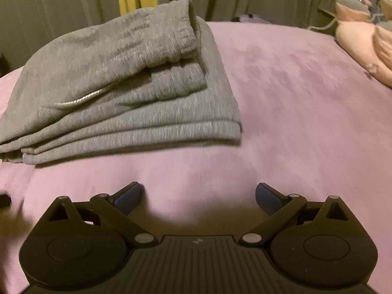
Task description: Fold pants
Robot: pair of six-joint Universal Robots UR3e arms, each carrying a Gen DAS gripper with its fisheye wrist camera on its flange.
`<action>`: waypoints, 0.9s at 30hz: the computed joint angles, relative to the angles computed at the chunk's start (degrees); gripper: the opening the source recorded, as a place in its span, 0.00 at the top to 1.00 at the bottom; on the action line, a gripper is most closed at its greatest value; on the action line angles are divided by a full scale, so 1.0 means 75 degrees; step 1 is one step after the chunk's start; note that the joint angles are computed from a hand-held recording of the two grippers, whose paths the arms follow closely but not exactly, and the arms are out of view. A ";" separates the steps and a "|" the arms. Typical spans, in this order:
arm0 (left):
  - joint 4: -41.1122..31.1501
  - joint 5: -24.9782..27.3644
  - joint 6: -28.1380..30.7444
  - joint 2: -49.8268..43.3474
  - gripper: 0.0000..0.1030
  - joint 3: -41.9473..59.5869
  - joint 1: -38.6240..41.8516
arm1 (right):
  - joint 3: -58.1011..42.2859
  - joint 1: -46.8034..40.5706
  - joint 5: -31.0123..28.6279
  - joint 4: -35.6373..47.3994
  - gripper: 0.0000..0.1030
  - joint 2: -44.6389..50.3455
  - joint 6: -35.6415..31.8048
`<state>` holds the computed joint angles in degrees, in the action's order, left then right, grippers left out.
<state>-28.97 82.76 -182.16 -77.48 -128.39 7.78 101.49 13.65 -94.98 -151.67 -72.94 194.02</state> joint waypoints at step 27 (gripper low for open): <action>0.0934 0.0316 -0.0687 0.1918 0.00 -0.0989 -0.0135 | 0.1453 0.1841 -0.1780 -0.1710 0.04 -0.1556 0.0352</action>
<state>-21.96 85.13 -187.31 -63.09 -135.80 6.77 112.38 27.46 -108.33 -164.49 -84.62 196.67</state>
